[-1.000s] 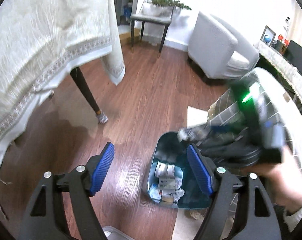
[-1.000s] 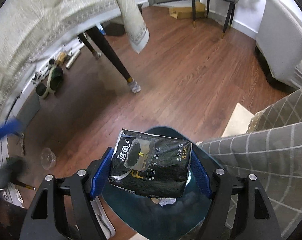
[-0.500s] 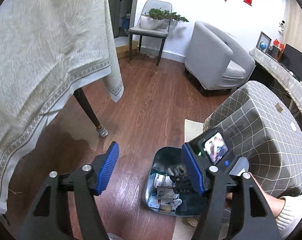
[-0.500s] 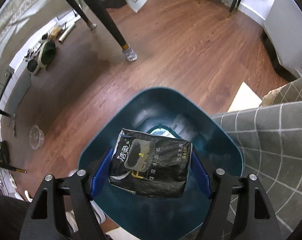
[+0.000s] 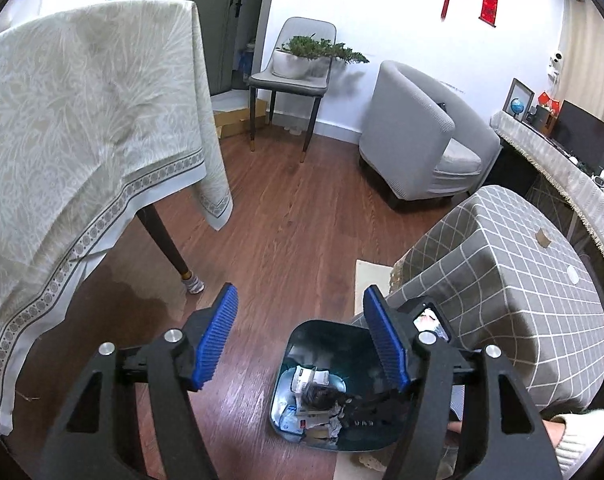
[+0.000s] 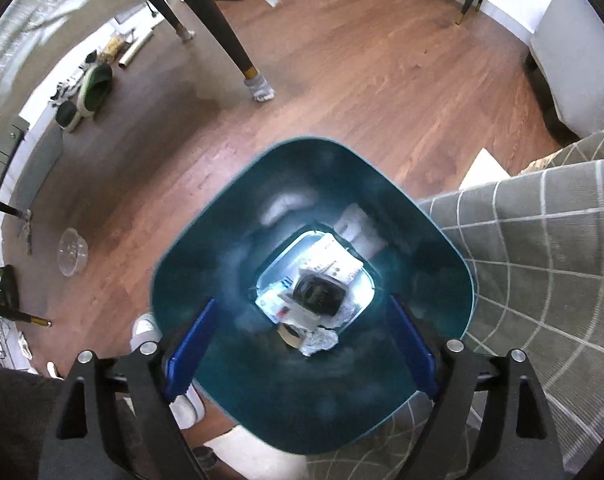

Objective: Collect trash
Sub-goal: 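Lower the right tool into the bin and open it to drop the black bag, then move both tools from the bin back over the checked table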

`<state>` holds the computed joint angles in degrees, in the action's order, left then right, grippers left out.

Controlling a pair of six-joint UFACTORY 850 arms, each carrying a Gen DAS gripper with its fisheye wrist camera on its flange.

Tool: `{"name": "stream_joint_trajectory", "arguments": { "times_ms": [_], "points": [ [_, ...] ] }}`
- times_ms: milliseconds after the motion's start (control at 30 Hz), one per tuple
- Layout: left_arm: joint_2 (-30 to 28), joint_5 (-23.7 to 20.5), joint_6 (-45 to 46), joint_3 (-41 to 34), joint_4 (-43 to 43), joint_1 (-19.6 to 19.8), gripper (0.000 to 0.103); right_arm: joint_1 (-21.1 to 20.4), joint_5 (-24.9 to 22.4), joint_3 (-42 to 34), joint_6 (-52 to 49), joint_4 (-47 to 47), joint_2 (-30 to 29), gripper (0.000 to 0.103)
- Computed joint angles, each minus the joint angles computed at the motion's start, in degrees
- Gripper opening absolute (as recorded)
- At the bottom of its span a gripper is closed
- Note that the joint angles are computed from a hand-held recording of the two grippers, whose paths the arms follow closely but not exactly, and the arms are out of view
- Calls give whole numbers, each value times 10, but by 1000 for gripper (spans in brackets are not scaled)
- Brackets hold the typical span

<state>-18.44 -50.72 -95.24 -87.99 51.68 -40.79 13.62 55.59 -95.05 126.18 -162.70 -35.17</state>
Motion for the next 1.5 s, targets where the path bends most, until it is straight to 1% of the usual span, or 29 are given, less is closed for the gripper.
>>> {"name": "stream_joint_trajectory", "arguments": {
  "times_ms": [333, 533, 700, 800, 1033, 1233, 1500],
  "points": [
    [-21, -7, -1, -39, 20, -4, 69, -24, 48, -20, -69, 110, 40, 85],
    [-30, 3, -16, -54, 31, 0, 71, -46, 58, -34, -102, 167, 60, 85],
    [-43, -3, -15, -72, 30, 2, 72, -68, 66, -53, -129, 210, 68, 84],
    [-56, -3, -10, -89, 33, 2, 75, -85, 61, -62, -148, 232, 71, 83],
    [-100, 8, 16, -154, 32, 2, 78, -121, 64, -108, -140, 246, 47, 79],
    [-143, 13, 42, -216, 27, -1, 81, -151, 66, -151, -134, 257, 22, 79],
    [-214, 7, 103, -318, -5, -4, 82, -177, 49, -187, -138, 266, 5, 79]
  ]
}}
